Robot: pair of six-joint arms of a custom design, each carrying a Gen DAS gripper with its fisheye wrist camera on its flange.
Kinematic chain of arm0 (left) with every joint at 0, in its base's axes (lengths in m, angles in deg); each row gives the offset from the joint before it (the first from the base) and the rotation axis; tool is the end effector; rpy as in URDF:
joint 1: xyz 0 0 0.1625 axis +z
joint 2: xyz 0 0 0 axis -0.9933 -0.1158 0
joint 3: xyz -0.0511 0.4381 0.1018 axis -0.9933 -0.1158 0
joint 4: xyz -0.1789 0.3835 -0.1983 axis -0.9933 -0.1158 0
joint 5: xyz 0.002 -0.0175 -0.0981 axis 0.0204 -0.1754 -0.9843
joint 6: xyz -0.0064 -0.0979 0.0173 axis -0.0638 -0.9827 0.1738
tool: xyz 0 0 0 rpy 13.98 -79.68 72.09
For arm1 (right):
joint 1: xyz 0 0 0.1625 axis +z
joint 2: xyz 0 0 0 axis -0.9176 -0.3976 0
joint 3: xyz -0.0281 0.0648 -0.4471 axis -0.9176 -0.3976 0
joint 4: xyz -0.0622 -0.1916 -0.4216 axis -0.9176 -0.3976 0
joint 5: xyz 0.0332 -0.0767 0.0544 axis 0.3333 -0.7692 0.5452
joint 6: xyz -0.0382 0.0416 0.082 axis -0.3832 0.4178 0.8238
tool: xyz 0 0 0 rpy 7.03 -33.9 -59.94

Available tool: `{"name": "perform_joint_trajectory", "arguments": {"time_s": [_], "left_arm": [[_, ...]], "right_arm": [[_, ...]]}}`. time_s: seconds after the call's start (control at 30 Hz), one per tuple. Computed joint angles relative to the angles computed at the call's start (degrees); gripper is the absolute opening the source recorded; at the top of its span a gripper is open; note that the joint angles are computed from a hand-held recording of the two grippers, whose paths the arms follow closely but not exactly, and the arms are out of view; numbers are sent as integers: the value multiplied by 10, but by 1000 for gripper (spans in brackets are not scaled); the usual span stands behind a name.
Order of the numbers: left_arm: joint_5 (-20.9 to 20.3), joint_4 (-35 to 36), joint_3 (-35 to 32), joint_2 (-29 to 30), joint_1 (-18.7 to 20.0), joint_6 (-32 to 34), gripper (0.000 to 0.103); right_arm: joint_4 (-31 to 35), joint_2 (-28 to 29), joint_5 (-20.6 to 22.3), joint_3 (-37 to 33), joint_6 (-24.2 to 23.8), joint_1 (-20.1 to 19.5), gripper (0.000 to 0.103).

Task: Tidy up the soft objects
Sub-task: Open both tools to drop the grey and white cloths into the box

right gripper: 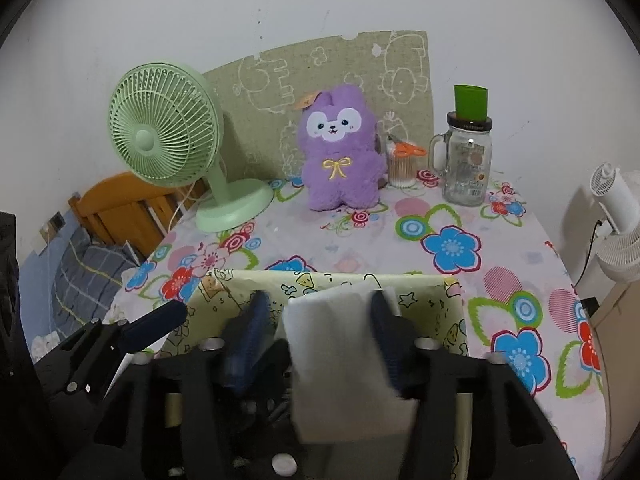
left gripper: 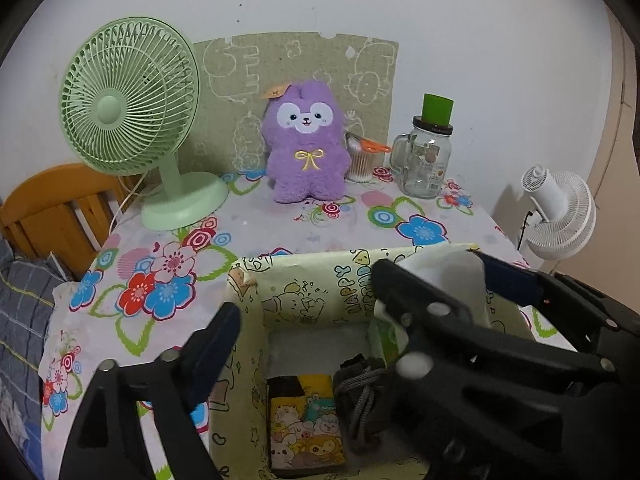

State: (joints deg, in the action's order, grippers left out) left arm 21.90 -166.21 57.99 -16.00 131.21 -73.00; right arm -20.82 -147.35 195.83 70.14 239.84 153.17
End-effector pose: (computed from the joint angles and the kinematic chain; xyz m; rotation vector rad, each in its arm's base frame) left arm -0.3229 -0.6346 -0.0706 1.0602 2.3932 -0.7295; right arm 0.0532 -0.6022 0.2084 0.0780 -2.1869 1.2143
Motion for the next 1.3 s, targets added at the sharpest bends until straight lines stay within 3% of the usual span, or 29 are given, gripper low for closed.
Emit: {"name": "perform_joint_trajectory", "arguments": {"time_s": [0.2,0.43,1.3], "left_arm": [[7,-13,6,-3,-4,8,98],[10,-34,29,-18,-12,14,101],[23,-119,153,-91,-58,-6,103]], "right_arm": [[1,1,20,-1,-4,7,90],[-33,-16,41,25,-13,21,95],[-135,-94,104,145,-48,87,95]]}}
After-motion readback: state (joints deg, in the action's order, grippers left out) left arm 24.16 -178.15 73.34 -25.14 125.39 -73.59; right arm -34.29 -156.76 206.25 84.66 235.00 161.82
